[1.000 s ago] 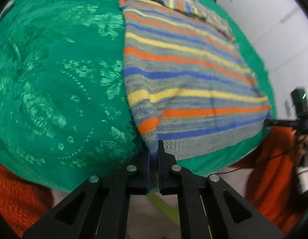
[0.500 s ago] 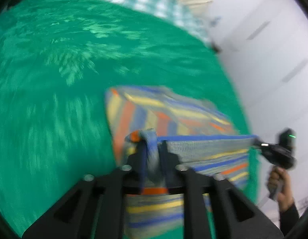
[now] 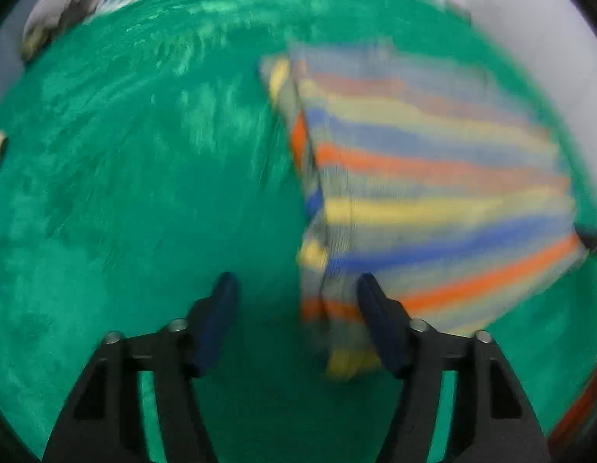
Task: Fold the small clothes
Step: 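Fold the hem up onto the collar with both grippers and open them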
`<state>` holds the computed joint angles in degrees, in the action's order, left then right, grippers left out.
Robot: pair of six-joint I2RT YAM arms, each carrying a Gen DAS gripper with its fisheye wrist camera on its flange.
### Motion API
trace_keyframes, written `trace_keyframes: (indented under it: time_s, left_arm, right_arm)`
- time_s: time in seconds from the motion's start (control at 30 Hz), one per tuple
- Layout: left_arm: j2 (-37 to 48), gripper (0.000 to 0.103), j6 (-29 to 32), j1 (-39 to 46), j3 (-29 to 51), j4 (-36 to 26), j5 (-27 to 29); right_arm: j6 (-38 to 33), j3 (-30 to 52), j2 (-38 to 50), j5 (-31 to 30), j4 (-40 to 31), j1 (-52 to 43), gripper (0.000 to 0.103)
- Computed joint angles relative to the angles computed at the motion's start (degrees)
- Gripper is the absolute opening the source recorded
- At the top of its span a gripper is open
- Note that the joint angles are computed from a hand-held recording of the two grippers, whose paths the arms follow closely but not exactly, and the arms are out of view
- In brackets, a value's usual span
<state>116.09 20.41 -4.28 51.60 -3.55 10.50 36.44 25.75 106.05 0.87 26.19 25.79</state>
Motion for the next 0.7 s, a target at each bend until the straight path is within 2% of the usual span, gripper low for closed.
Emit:
trace_keyframes:
  time_s: [0.03, 0.07, 0.1, 0.17, 0.2, 0.27, 0.4, 0.5, 0.53, 0.6, 0.7]
  left_arm:
    - [-2.3, 0.069, 0.8, 1.5, -3.3, 2.3, 0.2]
    - [-3.7, 0.074, 0.4, 2.2, -4.3, 1.9, -0.2]
    - [-6.7, 0.075, -0.4, 4.0, -6.4, 1.3, 0.1]
    - [-12.1, 0.080, -0.9, 6.6, -9.5, 0.2, 2.8]
    - [-15.6, 0.083, -1.2, 7.3, -11.3, 0.0, 3.6]
    - [-23.2, 0.088, -0.6, 8.6, -16.0, 0.4, 4.2]
    - [-29.8, 0.089, -1.3, 7.7, -18.6, 0.2, 3.4]
    - [-31.8, 0.089, -1.8, 6.2, -19.3, 0.0, 2.5]
    - [-32.0, 0.089, -2.3, 5.3, -19.3, 0.3, 2.0]
    - [-32.8, 0.089, -2.9, 4.0, -19.6, 0.7, 1.2]
    - [-32.5, 0.089, -3.9, 2.4, -19.2, 1.3, 0.9]
  right_arm:
    - [0.2, 1.2, 2.3, 1.8, -3.8, 1.5, 0.036]
    - [1.3, -0.5, 2.0, 5.5, -4.8, 3.8, 0.026]
    - [2.9, -2.3, -0.6, 7.7, -5.9, 5.5, 0.027]
    - [9.5, -5.8, -8.1, 13.6, -10.9, 9.8, 0.046]
    - [12.3, -8.0, -11.6, 16.1, -10.8, 12.1, 0.049]
    - [18.0, -11.8, -16.8, 20.8, -9.8, 18.0, 0.062]
    - [29.2, -12.8, -15.3, 28.5, -9.6, 29.1, 0.063]
    - [35.4, -12.2, -11.2, 30.0, -7.7, 33.1, 0.063]
    - [35.2, -12.1, -9.6, 29.9, -5.8, 32.6, 0.063]
    - [40.6, -13.0, -12.5, 32.5, -10.0, 37.2, 0.063]
    - [43.5, -13.3, -14.6, 33.4, -13.0, 39.9, 0.063]
